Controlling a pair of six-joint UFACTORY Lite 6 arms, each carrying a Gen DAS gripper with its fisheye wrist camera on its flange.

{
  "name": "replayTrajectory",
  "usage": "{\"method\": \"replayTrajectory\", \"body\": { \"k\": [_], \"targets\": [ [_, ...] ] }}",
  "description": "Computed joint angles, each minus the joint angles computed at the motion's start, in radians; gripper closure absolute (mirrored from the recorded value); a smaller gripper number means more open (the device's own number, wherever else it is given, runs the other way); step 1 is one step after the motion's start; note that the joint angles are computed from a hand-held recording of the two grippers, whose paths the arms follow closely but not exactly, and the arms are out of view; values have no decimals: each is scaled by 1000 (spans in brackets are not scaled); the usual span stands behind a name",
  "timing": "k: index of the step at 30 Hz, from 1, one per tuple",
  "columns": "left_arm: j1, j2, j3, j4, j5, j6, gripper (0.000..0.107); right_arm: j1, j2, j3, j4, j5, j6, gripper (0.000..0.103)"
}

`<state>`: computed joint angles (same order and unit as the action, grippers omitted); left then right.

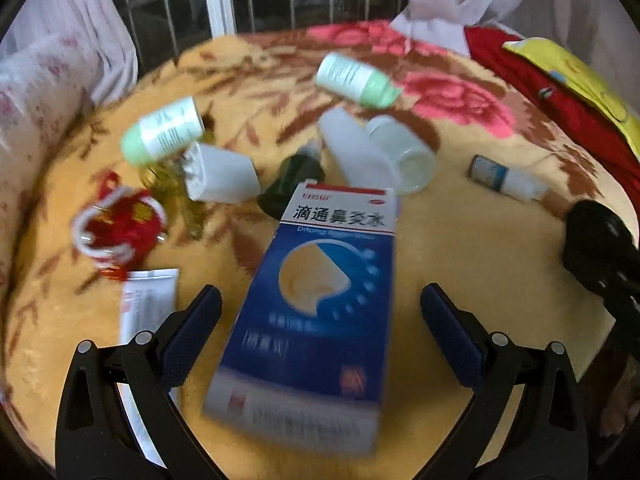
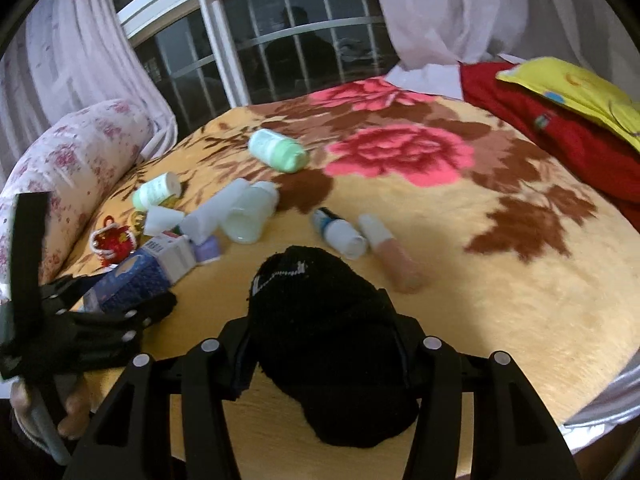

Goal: Collect trash
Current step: 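Grasp the blue-and-white nasal spray box with the left gripper, then lower the box into the orange bin and open the left gripper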

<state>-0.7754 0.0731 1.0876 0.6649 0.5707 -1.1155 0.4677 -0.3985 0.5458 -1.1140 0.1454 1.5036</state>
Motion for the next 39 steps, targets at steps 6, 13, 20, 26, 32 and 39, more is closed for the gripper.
{"method": "replayTrajectory", "body": {
  "k": [6,13,20,26,32,39],
  "targets": [
    [29,16,11,29,-19,-81,45,49,21,-7,-258,66,268,50],
    [-53,-176,-97,162,34,-259,55,135,-30,-17,-201,115,242,50],
    [-467,-515,-237,226,382,-420,55,408,-260,-60,23,357,69,50],
    [-928,-626,-387,212,723,-767,55,841,-368,-93,72,668,183,50],
    [-1055,-552,-510,52,602,-906,55,1225,-275,-111,114,871,399,50],
    [-906,-509,-695,-41,253,-930,55,1272,-33,-143,180,731,539,50]
  ]
}}
